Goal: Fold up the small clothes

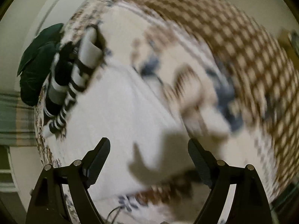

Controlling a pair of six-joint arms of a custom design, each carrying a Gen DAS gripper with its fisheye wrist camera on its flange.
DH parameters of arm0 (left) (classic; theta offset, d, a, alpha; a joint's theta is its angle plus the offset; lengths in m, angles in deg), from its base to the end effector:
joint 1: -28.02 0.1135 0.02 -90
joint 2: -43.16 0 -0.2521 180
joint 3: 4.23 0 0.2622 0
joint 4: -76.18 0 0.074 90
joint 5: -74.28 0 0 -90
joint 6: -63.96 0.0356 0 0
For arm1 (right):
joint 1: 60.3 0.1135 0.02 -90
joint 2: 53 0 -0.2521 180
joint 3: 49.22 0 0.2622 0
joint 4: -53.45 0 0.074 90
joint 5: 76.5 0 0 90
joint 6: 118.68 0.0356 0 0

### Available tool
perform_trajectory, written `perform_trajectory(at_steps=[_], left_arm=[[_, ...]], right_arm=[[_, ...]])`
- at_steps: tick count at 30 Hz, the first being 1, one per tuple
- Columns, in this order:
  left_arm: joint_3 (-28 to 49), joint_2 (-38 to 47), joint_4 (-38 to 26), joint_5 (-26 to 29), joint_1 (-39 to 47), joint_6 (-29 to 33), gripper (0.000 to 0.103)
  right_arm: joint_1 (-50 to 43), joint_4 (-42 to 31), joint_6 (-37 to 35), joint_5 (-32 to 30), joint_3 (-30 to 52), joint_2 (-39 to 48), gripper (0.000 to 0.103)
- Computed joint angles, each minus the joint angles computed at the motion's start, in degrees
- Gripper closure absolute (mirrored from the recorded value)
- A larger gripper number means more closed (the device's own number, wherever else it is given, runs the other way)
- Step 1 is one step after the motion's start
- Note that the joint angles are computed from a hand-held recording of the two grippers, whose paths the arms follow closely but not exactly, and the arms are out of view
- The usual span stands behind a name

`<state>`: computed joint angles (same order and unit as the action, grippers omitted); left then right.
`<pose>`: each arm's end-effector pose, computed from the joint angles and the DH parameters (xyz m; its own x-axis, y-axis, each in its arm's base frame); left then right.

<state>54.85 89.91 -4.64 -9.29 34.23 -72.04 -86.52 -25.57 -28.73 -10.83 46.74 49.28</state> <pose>0.1431 0.0116 0.2514 -0.5945 -0.7837 -0.1798 -0.7116 0.6169 -0.3361 0.3141 -0.1383 0.2249 -0.8945 0.4396 -0.0816 0.3718 0.8326 0.4106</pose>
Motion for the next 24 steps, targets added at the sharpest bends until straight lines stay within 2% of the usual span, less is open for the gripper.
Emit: perform_trajectory(at_steps=[3,5,8,10,13,14,15,16,17,21,24], left_arm=[[-4.98,-3.12,1.00,2.11,1.37,-3.63,0.005],[-5.85,-2.07,2.85,0.43,0.93,-4.77,0.005],[-3.57,2.74,6.22,-2.66,-0.84,-2.71,0.005],[-2.36,6.04,8.45,-3.49,-1.90,-0.84,0.005],[-1.68,9.95,10.25,-4.46,-3.19,1.82,0.005],[-2.28,9.70,10.31,-4.34,-3.02,2.54,0.005],[-2.52,10.32,10.53,-4.59,-3.41,2.95,0.005],[-2.52,10.75,10.73,-4.67,-3.58,3.21,0.005],[-2.74,10.55,10.66,-4.72,-3.64,3.42,0.005],[-1.40,10.93,9.57,-4.80,-3.52,4.43,0.005],[1.37,12.60,9.44,-4.84,-2.99,6.19,0.005]], right_arm=[[-2.45,3.14,2.42,-1.94,-5.19,0.44,0.016],[-2.05,6.48,4.60,0.37,-7.30,-0.32,0.016],[-1.36,10.42,4.56,2.73,-7.53,-3.81,0.016],[-0.40,11.30,2.13,3.93,-5.48,-4.45,0.016],[1.56,10.30,-2.07,4.66,-1.90,-0.87,0.017],[1.66,9.13,-3.38,4.82,-0.10,1.04,0.021],[1.94,8.27,-3.91,4.93,1.20,2.34,0.046],[2.78,7.26,-4.25,5.98,2.17,4.16,0.090],[3.72,6.51,-3.70,7.13,2.66,5.06,0.095],[2.07,8.62,-4.15,10.94,-0.72,1.18,0.096],[-0.98,4.28,-3.90,10.14,2.04,4.55,0.096]])
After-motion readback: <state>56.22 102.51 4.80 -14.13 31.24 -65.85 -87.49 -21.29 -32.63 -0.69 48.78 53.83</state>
